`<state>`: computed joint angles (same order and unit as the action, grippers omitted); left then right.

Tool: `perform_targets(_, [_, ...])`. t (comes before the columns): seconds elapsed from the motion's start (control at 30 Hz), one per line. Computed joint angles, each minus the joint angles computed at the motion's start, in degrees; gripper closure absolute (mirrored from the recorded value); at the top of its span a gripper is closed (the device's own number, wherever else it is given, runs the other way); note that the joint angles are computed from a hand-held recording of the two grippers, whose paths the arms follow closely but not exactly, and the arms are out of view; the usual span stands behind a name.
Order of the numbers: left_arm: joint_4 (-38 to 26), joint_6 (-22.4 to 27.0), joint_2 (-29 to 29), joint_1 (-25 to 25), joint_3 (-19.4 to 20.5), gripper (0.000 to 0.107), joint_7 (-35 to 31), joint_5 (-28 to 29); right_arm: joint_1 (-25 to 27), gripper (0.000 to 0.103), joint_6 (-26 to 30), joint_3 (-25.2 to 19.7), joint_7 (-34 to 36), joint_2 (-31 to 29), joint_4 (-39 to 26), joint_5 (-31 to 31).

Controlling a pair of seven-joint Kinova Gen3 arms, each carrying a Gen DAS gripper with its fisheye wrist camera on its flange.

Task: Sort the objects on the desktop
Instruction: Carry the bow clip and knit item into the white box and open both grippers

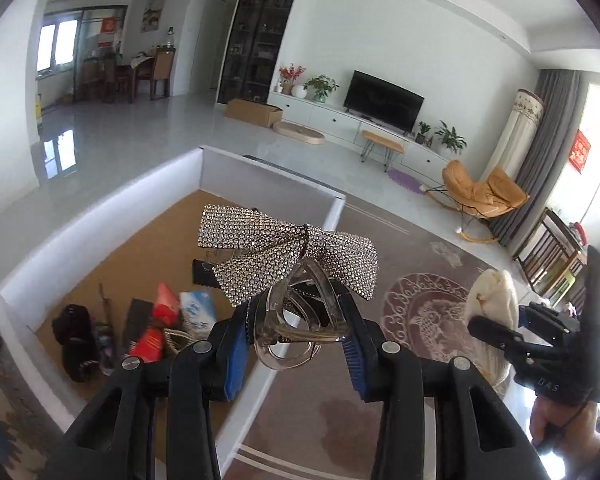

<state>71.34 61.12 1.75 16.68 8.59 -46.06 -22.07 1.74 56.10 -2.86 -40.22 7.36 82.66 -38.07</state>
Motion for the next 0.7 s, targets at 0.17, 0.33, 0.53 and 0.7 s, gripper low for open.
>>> perform_targets(0.17, [-1.4, 6.0, 2.3, -6.8, -4.7, 0.066, -7.1, 7.1, -13.3, 0.058, -0.1, -3.4, -11.1, 9.3, -13.3, 6.3])
perform_targets(0.33, [0.3, 8.4, 4.9, -9.1, -5.7, 0.065, -9.1, 10.0, -26.5, 0.053, 3.9, -0.4, -22.7, 21.6, -26.5, 18.0])
perform_targets(0.53, [5.1, 5.8, 3.2, -8.1, -5.8, 0.041, -5.5, 6.7, -27.7, 0.025, 10.8, -5.2, -29.4, 28.7, -34.9, 27.9])
perform_targets(0.7, [6.3, 4.5, 0.8, -6.2, -4.4, 0.024, 0.1, 0.6, -24.0, 0.007, 6.4, -6.7, -26.9, 23.5, -29.6, 28.5])
